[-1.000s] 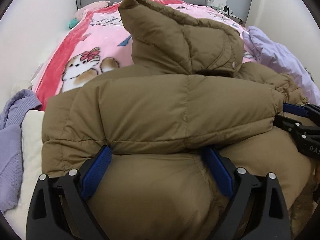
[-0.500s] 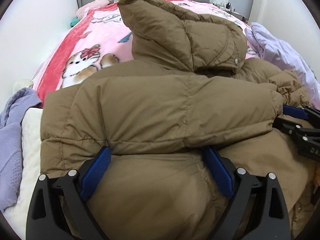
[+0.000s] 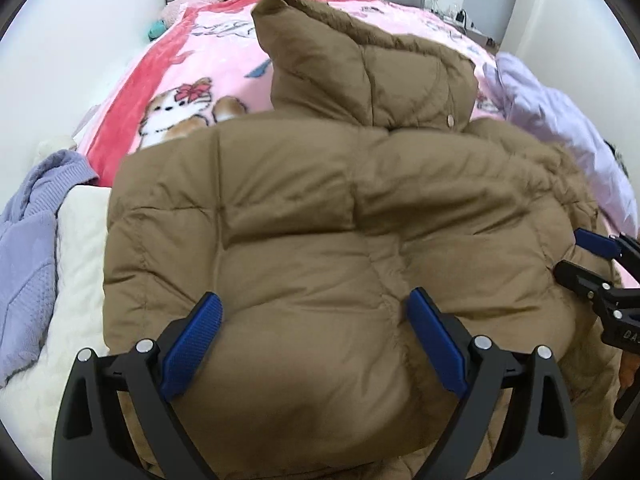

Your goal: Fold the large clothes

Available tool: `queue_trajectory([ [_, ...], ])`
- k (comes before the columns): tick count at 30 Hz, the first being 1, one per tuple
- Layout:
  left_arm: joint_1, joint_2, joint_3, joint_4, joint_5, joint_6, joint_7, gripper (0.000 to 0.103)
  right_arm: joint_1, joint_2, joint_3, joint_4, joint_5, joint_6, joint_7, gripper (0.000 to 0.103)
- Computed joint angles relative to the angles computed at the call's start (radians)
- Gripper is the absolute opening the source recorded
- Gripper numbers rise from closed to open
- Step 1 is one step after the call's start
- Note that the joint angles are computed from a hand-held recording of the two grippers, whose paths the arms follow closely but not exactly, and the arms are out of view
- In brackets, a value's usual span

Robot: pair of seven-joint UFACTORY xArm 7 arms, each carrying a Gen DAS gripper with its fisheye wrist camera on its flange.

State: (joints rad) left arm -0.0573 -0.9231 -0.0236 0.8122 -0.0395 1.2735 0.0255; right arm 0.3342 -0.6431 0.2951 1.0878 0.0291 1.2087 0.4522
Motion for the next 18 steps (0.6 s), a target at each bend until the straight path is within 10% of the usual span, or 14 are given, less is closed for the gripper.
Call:
queue_trajectory([
  [18,-0.001,0.020,-0.019,-0.019,0.028,0.006,-0.014,0.095,0.019,0.038,-0.009,-0.031,0.006,0.014,-0.004,0.069],
])
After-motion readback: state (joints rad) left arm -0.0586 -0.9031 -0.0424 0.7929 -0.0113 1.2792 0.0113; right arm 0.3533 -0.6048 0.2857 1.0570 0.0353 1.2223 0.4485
